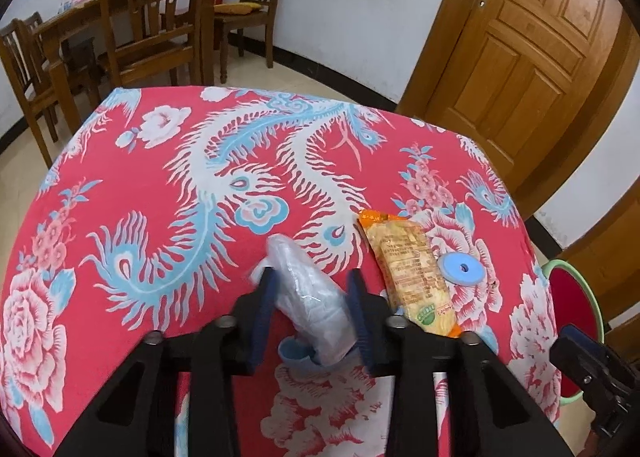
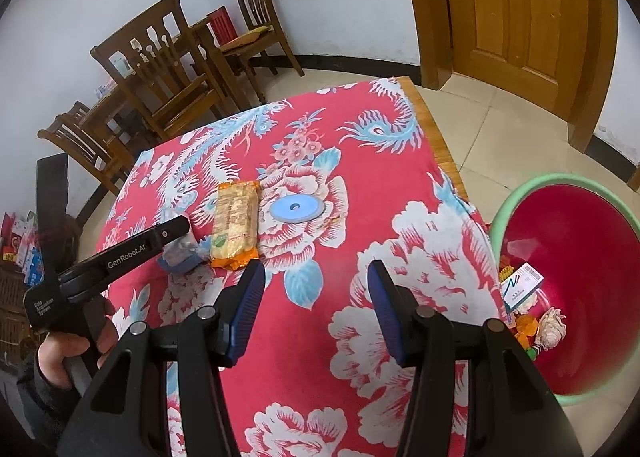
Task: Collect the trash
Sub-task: 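Grasp the white plastic bag with the left gripper while the right grasps the orange snack bar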
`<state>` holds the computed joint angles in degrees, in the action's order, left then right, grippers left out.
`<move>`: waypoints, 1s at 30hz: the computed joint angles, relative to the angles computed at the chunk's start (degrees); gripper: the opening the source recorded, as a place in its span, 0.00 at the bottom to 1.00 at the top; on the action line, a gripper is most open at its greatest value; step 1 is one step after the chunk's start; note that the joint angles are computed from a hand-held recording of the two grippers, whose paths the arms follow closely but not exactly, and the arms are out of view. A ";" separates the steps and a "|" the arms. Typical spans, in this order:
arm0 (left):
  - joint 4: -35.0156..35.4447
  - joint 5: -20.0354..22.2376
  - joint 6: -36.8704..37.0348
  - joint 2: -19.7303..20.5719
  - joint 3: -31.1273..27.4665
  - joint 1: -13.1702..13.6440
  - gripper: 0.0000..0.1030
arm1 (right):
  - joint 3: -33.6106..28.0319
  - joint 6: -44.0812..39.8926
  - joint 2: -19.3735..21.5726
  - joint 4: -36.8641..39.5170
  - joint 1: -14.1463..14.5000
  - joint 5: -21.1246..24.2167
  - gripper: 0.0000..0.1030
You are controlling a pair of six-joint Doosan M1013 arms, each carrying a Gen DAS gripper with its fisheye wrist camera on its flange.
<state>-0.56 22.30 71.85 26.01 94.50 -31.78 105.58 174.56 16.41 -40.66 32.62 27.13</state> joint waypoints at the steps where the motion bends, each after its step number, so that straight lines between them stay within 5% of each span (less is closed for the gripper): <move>1: -0.99 -0.05 0.83 -0.04 0.05 0.08 0.30 | -0.21 -0.41 0.15 0.30 0.02 0.08 0.53; 10: -8.33 -3.10 6.51 -1.89 1.94 1.01 0.17 | -2.08 -3.66 1.59 2.56 0.34 0.50 0.53; 12: -8.87 -4.10 7.05 -2.53 2.55 1.21 0.06 | -2.48 -4.93 1.92 3.48 0.29 0.36 0.53; 21: -13.29 -3.90 11.47 -3.37 3.37 2.52 0.06 | -6.00 -12.95 4.84 10.29 0.05 -0.49 0.53; 27: -11.46 -3.31 10.09 -3.34 3.40 2.62 0.13 | -8.62 -16.38 7.08 13.06 -0.10 -0.05 0.53; 30: -8.35 -3.04 6.68 -3.31 3.41 2.59 0.33 | -9.85 -18.33 8.19 14.83 -0.31 0.69 0.53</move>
<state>-8.91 19.27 78.52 22.70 97.91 -29.19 95.73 156.23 24.60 -25.83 32.31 27.82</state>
